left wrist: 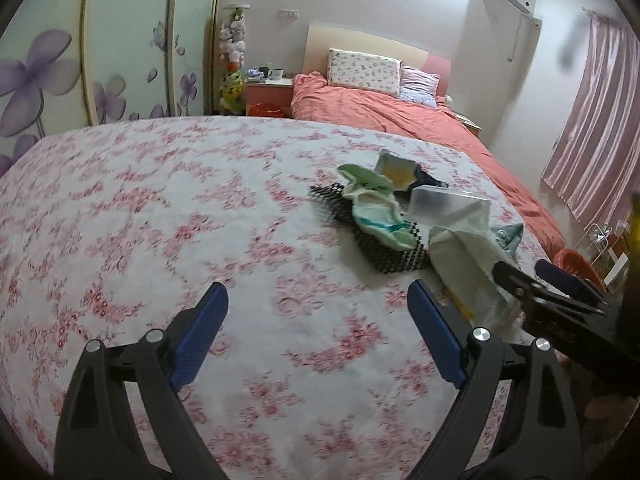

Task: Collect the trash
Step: 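Grasp the white wipes pack with the right gripper while the left gripper approaches the clear box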

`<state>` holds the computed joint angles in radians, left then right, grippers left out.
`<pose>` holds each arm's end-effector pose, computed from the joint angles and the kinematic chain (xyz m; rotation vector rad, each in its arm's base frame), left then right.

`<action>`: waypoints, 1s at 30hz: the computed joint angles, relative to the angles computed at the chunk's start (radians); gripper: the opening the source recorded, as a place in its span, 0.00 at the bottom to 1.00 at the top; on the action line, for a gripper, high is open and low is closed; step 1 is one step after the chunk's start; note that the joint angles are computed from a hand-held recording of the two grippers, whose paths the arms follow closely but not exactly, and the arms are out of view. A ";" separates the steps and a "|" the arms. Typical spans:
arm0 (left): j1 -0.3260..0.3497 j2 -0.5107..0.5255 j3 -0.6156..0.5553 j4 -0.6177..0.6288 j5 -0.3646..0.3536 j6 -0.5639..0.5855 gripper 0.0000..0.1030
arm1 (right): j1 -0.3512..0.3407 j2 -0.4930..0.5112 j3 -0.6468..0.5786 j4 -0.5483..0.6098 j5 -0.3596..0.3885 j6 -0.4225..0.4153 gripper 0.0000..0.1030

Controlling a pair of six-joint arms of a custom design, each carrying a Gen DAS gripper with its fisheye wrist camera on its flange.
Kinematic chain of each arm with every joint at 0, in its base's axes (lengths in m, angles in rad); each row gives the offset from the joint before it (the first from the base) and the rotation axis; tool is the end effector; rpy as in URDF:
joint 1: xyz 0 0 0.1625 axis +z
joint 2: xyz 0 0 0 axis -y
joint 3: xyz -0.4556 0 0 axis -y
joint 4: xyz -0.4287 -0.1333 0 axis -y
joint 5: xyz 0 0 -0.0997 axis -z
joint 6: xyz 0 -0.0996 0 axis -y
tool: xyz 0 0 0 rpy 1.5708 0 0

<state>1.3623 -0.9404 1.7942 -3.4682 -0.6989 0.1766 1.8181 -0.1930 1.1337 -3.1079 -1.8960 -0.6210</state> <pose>0.0693 -0.6850 0.2613 -0.1450 2.0934 -1.1803 0.3028 -0.7850 -0.1186 0.9854 -2.4403 0.7137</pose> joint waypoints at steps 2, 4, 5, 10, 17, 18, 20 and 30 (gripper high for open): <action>0.009 -0.006 0.007 0.009 -0.009 -0.016 0.86 | 0.005 0.023 -0.037 0.043 -0.032 -0.002 0.81; 0.015 -0.009 0.008 0.020 -0.016 -0.033 0.86 | 0.008 0.035 -0.058 0.088 -0.058 -0.005 0.80; 0.019 -0.011 0.009 0.025 -0.022 -0.040 0.86 | 0.007 0.036 -0.061 0.113 -0.062 -0.006 0.75; 0.025 -0.011 0.011 0.039 -0.031 -0.054 0.86 | 0.006 0.036 -0.042 0.109 -0.079 -0.034 0.50; 0.026 -0.009 0.012 0.054 -0.038 -0.065 0.86 | 0.002 -0.011 0.047 0.059 -0.060 -0.054 0.45; 0.024 -0.008 0.012 0.056 -0.039 -0.066 0.86 | 0.000 -0.025 0.072 0.040 -0.056 -0.062 0.45; 0.022 -0.006 0.010 0.060 -0.041 -0.067 0.86 | -0.004 -0.047 0.114 0.006 -0.052 -0.075 0.44; 0.001 0.022 -0.008 0.087 -0.047 -0.066 0.86 | -0.025 -0.136 0.239 -0.049 -0.013 -0.082 0.43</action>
